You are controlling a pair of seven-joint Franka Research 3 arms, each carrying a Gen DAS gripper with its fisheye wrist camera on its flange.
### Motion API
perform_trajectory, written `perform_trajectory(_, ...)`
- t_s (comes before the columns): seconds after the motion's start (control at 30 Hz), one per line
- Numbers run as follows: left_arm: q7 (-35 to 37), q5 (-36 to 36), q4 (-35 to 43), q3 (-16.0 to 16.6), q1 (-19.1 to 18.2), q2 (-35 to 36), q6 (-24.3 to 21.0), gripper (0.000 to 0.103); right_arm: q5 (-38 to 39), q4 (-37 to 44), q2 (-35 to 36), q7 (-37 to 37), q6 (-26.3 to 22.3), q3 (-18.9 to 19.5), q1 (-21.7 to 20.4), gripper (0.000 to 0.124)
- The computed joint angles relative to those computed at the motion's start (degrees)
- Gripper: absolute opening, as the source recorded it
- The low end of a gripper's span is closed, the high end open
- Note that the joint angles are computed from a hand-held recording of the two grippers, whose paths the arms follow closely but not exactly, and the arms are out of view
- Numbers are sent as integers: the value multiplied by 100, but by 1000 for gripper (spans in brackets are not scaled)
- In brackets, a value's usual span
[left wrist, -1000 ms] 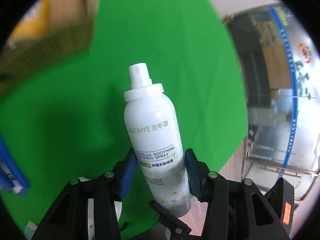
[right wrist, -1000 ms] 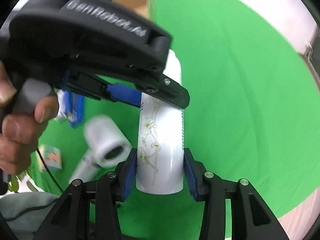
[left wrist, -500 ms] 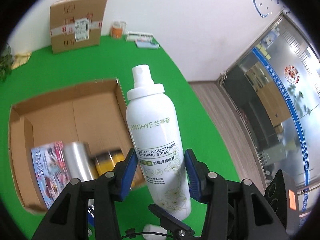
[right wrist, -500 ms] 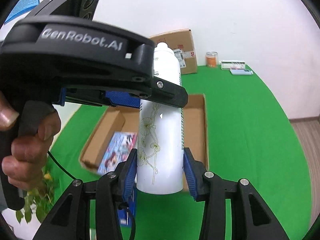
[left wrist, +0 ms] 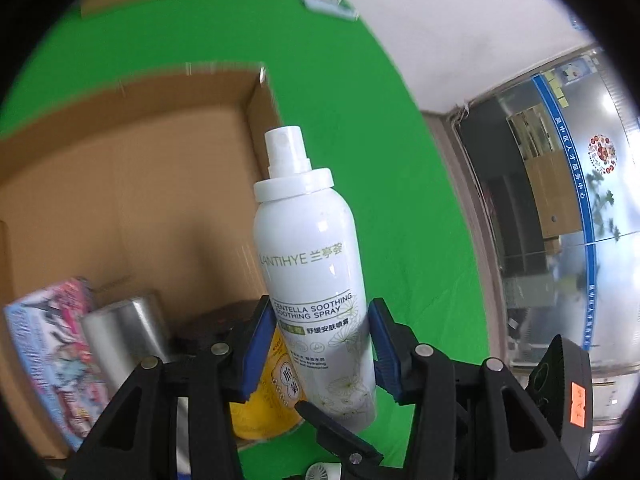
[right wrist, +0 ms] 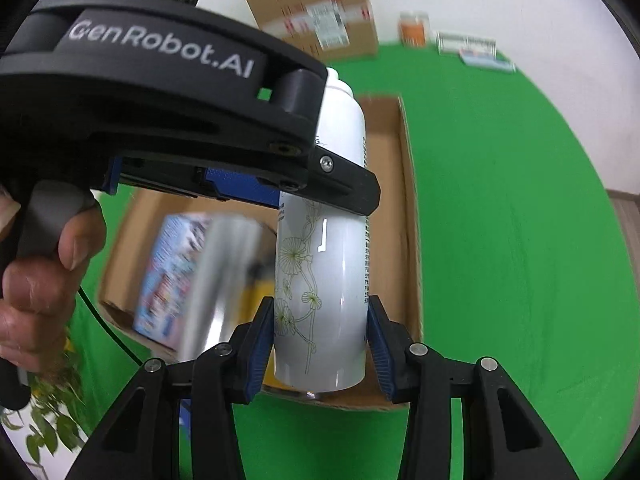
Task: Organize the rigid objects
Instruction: 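Lift the spray bottle with both grippers and carry it over the box, then set the spray bottle upright beside the jar and open both grippers, then withdraw both grippers and move them to the blue stapler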
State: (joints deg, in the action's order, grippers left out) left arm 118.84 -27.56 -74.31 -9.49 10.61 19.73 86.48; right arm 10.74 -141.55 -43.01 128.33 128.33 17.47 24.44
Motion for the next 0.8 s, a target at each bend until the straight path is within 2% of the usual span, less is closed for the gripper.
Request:
perform_trajectory(0.03,-42,13,-29,2,-7,39,-40,46,28,-151,-190,99,-145,-18,168,42)
perform_trajectory(0.17,-149,39,-252,-16,-21,141,-118,46,224,-363,-163,-112,-391,-91,223,42)
perform_trajectory(0.3,-195,88,-375,-22,-78,27,-33,47,245,-425,-53,122,-326,0,134,44)
perform_trajectory(0.37,-151,178,-577,8,-110,-196,186,47,138,-412,-118,332,-558,49,53,45)
perform_trajectory(0.43,58,186,-738,49,-90,-445,402,47,195,-536,-417,375,-552,-50,94,49)
perform_trajectory(0.5,363,49,-1059,135,-17,-864,683,50,87,-464,-577,539,-582,86,22,73)
perform_trajectory(0.53,487,-7,-1227,196,1,-1059,823,52,-39,-415,-787,609,-692,148,-18,79)
perform_trajectory(0.6,704,-79,-1634,358,28,-1535,1211,69,-162,-370,-1191,675,-835,242,-14,89)
perform_trajectory(0.67,905,-194,-2070,562,48,-2031,1588,75,-179,-171,-1292,707,-1042,352,-10,95)
perform_trajectory(0.73,1122,-337,-2441,797,56,-2485,1800,75,-160,4,-1204,971,-1110,688,-54,96)
perform_trajectory(0.77,1204,-376,-2692,912,54,-2755,1997,74,-175,86,-1265,1067,-1286,718,-26,96)
perform_trajectory(0.8,1195,-321,-2982,997,41,-3060,2276,54,-138,118,-1366,1163,-1377,723,25,86)
